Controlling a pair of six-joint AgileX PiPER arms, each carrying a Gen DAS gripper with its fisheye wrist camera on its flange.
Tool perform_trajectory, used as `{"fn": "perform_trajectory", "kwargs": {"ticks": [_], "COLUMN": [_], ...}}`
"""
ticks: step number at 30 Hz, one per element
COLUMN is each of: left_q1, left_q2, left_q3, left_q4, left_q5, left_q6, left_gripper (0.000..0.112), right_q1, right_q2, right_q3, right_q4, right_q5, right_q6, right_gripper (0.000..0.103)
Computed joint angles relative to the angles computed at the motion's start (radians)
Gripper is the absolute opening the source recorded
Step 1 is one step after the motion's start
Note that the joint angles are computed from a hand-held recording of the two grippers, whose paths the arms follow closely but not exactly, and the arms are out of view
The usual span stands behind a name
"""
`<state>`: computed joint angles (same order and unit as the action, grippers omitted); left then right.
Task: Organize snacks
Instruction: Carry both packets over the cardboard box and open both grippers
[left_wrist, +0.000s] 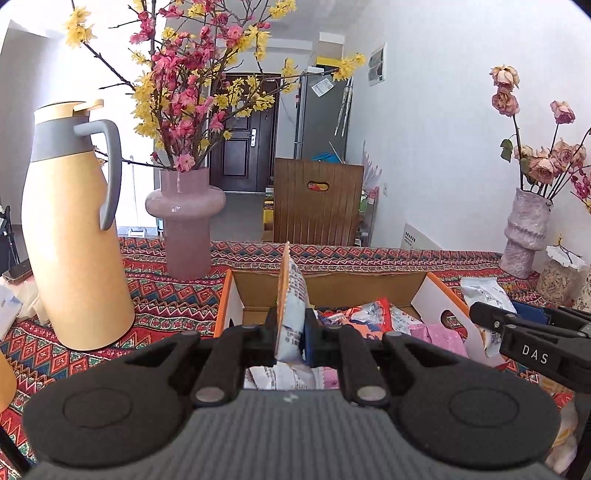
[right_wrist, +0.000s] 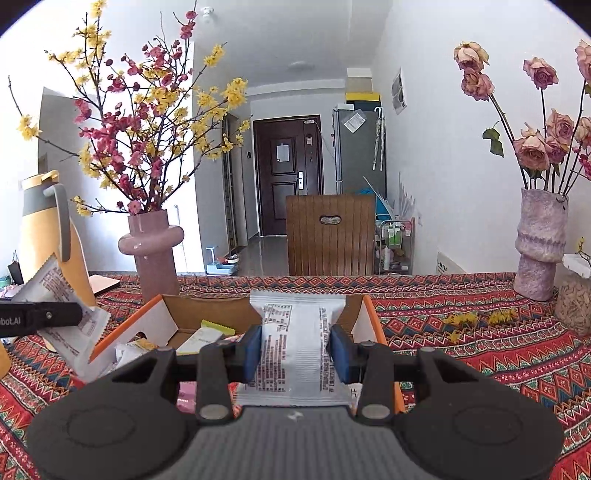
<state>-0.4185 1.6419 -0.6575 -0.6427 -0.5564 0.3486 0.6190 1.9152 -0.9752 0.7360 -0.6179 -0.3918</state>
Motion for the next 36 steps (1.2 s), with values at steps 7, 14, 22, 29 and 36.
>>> {"fn": "perform_trajectory", "kwargs": {"ticks": [7, 14, 22, 29, 36], "left_q1": [0.053, 0.116, 0.147, 0.116, 0.090], "left_q2": [0.132, 0.259, 0.264, 0.248, 0.240], "left_q3": [-0.139, -0.209, -0.189, -0.145, -0.111], "left_q4": [-0.022, 0.126, 0.274, 0.169, 0.118], "left_q5": [0.035, 0.050, 0.048, -0.047, -0.129], "left_q6": [0.027, -0.120, -0.243, -0.200, -0.181], "left_gripper": [0.013, 0.013, 0.014, 0.086, 0.103], "right_q1": [-0.043, -0.069, -0.062, -0.072, -0.077], "right_q2": [0.120, 0.194, 0.209, 0.181, 0.159], "right_q3": [-0.176, -0.216, -0.222, -0.170, -0.138], "right_q4": [0.000, -0.073, -0.050, -0.104, -0.139], "right_q5": [0.081, 0.104, 0.114, 0.088, 0.070], "right_q6": [-0.026, 0.061, 0.041, 0.141, 0.194], "right_gripper": [0.039, 0.039, 0.039, 0.091, 0.103]}}
